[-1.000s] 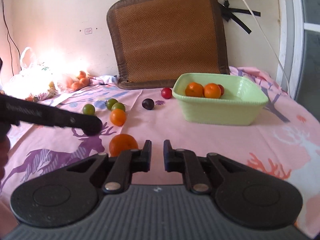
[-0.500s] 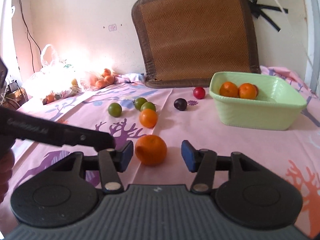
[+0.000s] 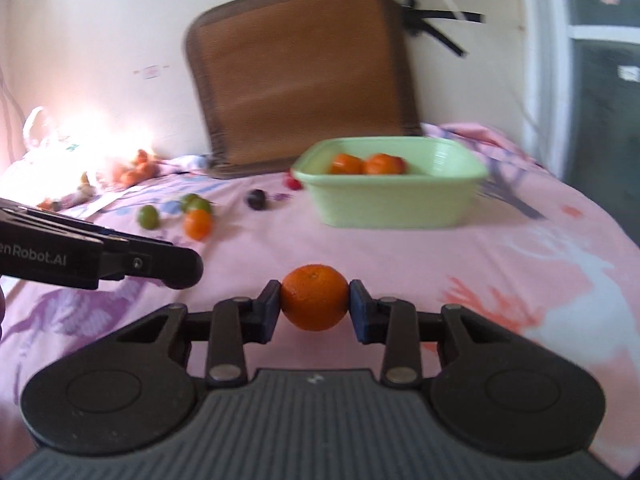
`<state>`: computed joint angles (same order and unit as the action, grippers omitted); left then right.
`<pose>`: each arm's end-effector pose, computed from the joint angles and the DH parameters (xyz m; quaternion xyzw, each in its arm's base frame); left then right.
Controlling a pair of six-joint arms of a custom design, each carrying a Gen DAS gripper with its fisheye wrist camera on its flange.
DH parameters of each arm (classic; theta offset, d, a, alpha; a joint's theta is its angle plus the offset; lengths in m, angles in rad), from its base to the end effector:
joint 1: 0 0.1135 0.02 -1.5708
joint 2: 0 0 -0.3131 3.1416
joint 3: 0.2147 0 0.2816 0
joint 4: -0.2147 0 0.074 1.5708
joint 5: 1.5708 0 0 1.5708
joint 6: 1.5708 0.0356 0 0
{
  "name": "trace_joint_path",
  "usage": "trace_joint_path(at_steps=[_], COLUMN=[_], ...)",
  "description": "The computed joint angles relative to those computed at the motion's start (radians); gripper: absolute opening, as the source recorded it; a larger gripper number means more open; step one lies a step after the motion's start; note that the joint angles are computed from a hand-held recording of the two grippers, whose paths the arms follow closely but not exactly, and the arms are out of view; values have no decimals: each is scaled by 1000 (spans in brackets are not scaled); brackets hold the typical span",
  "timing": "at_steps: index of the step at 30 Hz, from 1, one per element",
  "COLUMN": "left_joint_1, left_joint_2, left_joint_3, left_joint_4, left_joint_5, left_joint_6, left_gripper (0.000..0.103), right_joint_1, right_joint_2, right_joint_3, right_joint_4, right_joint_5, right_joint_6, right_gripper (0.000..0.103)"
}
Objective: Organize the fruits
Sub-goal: 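Carry the plum and tangerine over the green bowl and open both tools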
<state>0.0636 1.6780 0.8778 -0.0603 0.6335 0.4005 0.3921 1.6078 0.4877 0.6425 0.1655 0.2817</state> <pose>0.3558 0.0015 0.1913 0.2562 0.8602 -0.2082 0.3887 0.2816 0.1101 0.1547 -0.0041 0.8524 0.1046 0.5122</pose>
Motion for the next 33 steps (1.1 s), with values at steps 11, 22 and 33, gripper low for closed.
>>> trace_joint_path(at_steps=[11, 22, 33], left_joint_1=[-78, -76, -157], left_joint_2=[32, 39, 250], left_joint_3=[-21, 67, 402], left_joint_4=[26, 9, 38], left_joint_5=[-69, -50, -193], left_joint_6=[14, -7, -141], left_gripper=[35, 30, 30], right_joint_1=[-46, -79, -206], right_joint_2=[3, -7, 142], right_joint_3=[-42, -42, 224], right_joint_4=[23, 62, 96], right_joint_5=[-11, -26, -50], right_joint_6=[-10, -9, -49], right_gripper=[42, 39, 39])
